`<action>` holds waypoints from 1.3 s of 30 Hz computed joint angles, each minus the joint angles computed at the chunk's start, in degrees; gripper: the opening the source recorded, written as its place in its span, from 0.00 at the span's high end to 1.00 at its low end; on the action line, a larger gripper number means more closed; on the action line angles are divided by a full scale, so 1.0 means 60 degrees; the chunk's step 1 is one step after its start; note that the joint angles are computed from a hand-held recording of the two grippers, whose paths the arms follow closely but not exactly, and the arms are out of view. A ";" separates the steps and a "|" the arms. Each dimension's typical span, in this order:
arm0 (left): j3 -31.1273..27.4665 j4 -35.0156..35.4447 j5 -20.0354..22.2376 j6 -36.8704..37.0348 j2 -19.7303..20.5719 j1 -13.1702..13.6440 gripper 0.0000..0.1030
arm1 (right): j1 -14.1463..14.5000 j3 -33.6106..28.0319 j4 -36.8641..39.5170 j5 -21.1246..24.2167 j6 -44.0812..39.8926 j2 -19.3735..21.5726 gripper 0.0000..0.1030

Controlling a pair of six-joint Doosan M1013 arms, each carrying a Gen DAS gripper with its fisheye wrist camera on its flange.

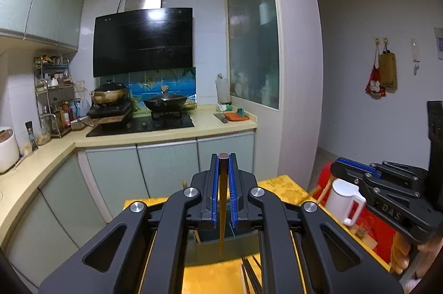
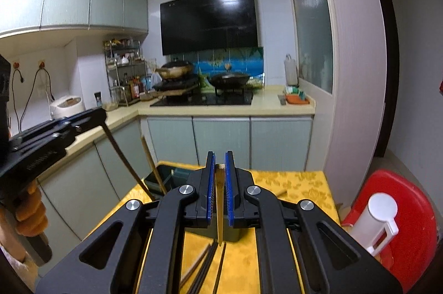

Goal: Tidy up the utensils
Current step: 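Lower both chopsticks into the green holder and open both tools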

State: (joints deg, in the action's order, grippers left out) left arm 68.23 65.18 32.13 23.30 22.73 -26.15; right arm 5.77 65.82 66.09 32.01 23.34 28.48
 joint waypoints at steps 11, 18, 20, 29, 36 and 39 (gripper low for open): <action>-0.1584 -0.0137 0.0805 0.0451 0.1040 0.0170 0.94 | 0.0281 -0.1267 -0.0669 -0.0410 0.0918 0.0792 0.92; -0.1639 -0.0663 0.0700 0.0770 0.1305 0.0309 0.94 | 0.0457 -0.2110 -0.2537 -0.0218 0.2682 0.1394 0.92; -0.1618 -0.0876 0.0720 0.0892 0.1361 0.0356 0.94 | 0.0501 -0.2324 -0.3080 -0.0076 0.3171 0.1556 0.92; -0.1366 -0.1555 0.0682 0.1093 0.1404 0.0527 0.94 | 0.0670 -0.2743 -0.4510 0.0386 0.4499 0.1994 0.92; -0.1206 -0.2013 0.0601 0.1096 0.1260 0.0622 0.75 | 0.0644 -0.2943 -0.4473 0.0800 0.4666 0.2074 0.91; -0.1046 -0.1734 0.0565 0.0851 0.1158 0.0598 0.56 | 0.0624 -0.2871 -0.4366 0.0805 0.4539 0.2010 0.90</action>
